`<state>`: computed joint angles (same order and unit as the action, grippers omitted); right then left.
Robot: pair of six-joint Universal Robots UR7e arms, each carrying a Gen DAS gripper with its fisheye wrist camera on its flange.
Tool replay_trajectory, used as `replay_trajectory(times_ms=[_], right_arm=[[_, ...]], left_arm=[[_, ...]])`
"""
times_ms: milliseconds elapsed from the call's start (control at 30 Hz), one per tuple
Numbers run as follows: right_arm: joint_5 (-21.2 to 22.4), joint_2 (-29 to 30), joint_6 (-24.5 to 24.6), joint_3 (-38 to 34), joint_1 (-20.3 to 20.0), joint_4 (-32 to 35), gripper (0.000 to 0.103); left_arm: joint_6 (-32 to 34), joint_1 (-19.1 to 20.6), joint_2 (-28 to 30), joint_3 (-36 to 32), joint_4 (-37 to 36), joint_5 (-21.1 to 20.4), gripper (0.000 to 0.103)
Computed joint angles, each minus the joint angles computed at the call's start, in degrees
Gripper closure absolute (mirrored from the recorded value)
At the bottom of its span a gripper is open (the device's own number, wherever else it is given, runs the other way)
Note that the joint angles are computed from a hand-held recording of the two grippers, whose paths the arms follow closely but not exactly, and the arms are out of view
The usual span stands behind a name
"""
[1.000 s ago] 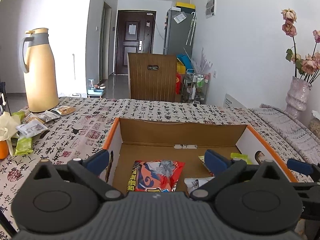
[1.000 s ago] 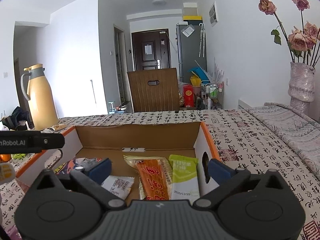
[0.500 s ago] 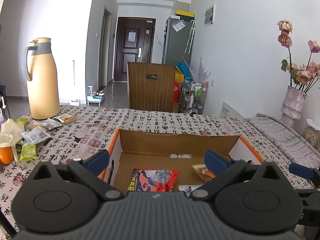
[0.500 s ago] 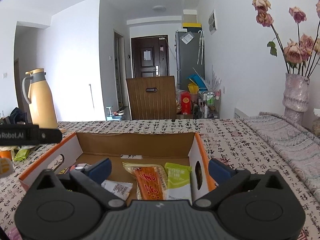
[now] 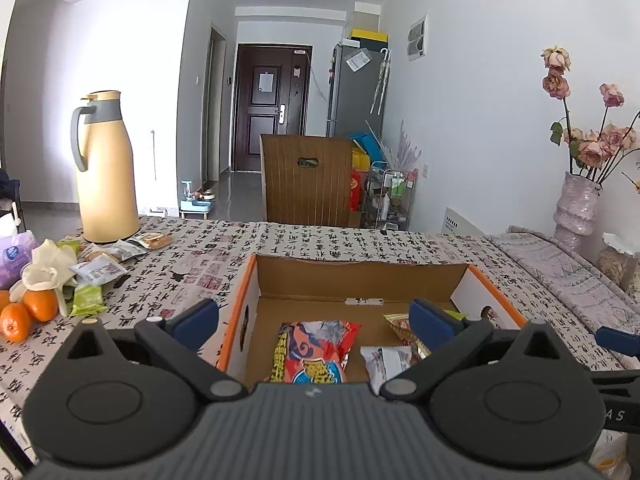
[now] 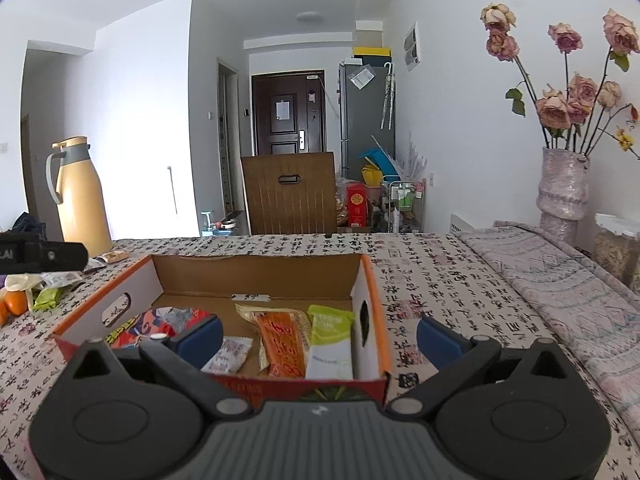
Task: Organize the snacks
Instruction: 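Withdraw both tools from the box toward the remaining snacks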
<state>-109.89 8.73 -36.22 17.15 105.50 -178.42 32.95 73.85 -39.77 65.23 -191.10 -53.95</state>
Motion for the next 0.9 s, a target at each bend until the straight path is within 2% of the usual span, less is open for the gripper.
replay_trajectory(times_ms=[100, 300, 533, 900], right_arm=[[-0.6, -4.1, 0.0, 8.6, 0.1, -4.6, 0.0], [-1.9, -9.3, -0.3, 19.6, 0.0, -10.4, 0.0], [-3.3, -12.8, -0.4, 27.0, -0.4, -14.2, 0.0], [-5.2, -15.9, 0.2, 33.5, -1.5, -15.5, 0.0]], left_arm=[[-0.1, -0.1, -1.4, 2.8, -1.3, 0.4, 0.0], [-1.0, -0.1, -3.6, 7.3, -2.6, 1.5, 0.0], [-2.0, 0.2, -5.4, 11.0, -3.2, 2.4, 0.0], [-4.3, 1.0, -7.2, 14.8, -2.5, 3.7, 0.0]])
